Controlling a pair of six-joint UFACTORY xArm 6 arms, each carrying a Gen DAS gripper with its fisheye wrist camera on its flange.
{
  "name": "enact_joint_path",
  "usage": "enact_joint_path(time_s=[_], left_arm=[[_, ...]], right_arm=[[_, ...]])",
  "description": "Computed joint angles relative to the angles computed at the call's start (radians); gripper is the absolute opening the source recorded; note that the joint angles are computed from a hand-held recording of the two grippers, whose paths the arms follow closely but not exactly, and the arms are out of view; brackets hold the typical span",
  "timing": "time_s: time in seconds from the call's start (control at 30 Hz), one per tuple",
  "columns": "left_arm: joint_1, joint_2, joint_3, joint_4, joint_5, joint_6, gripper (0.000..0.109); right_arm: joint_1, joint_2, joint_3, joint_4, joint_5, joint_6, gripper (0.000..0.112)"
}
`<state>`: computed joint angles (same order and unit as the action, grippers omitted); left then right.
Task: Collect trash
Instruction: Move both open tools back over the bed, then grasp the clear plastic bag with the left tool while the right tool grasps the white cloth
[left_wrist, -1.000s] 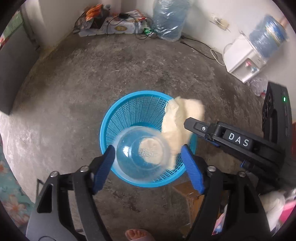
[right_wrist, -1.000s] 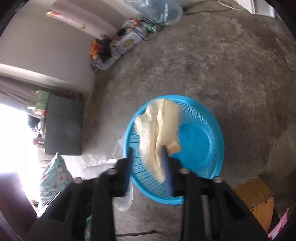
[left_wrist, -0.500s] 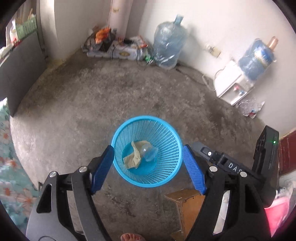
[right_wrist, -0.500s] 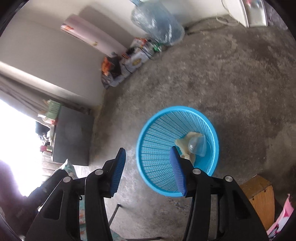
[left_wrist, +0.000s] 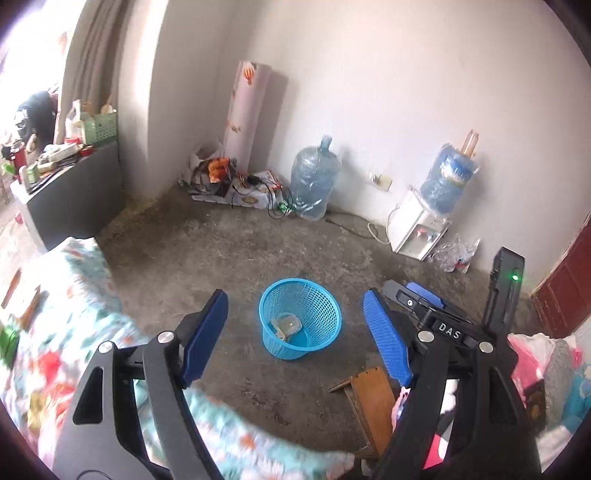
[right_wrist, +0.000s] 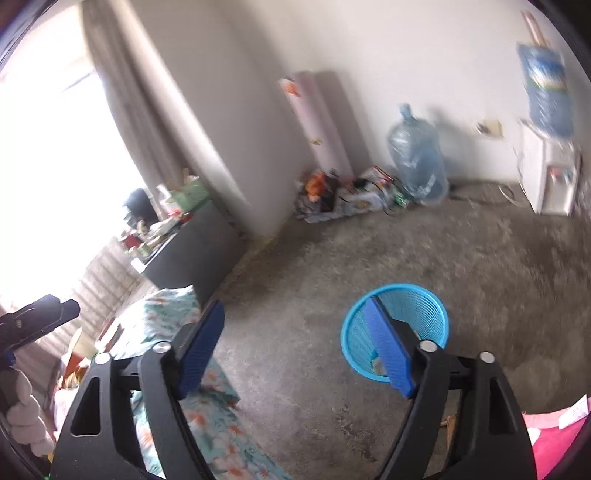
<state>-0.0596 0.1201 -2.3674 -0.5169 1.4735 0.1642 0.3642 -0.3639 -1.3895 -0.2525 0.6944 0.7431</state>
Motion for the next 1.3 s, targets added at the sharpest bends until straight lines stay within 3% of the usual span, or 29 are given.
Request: enact_joint_path(time_s=[0.17, 0.23, 0.37, 0.5, 0.6, 0.73, 0.83, 0.93, 1.3], left_arm=[[0.204, -0.282, 0.283, -0.097, -0.032, 0.097, 0.072], [0.314, -0.362, 0.35, -0.149, -0.03, 0.126, 0.072], [0.566, -0.482, 0.441, -0.252, 0.01, 0.197, 0.072], [0.835, -0.559, 0.515, -0.354, 0.096, 0.273, 0.072], [1.025, -0.602, 0.582, -0.435, 0.168, 0.348, 0.072], [1.166, -0.664, 0.703, -0.482, 0.214, 0.418, 0.072], [1.187, -0.68, 0.757, -0.475, 0.219, 0.447, 0.072], [1.141, -0.692, 0.791, -0.433, 0.179, 0.45, 0.072], [0.796, -0.712, 0.887, -0.162, -0.076, 0.419, 0.071]], right_arm=[[0.148, 0.011, -0.059, -0.094, 0.009, -0.003, 0.092], [0.18, 0.012, -0.07, -0.02, -0.011, -0.062, 0.092], [0.213, 0.01, -0.07, 0.253, -0.069, -0.22, 0.092], [0.282, 0.046, -0.102, 0.416, -0.056, -0.316, 0.092], [0.341, 0.107, -0.158, 0.481, -0.012, -0.327, 0.092], [0.38, 0.168, -0.205, 0.483, 0.055, -0.326, 0.087], [0.389, 0.221, -0.237, 0.509, 0.102, -0.333, 0.083], [0.386, 0.278, -0.281, 0.518, 0.146, -0.328, 0.079], [0.34, 0.396, -0.312, 0.645, 0.198, -0.301, 0.069]])
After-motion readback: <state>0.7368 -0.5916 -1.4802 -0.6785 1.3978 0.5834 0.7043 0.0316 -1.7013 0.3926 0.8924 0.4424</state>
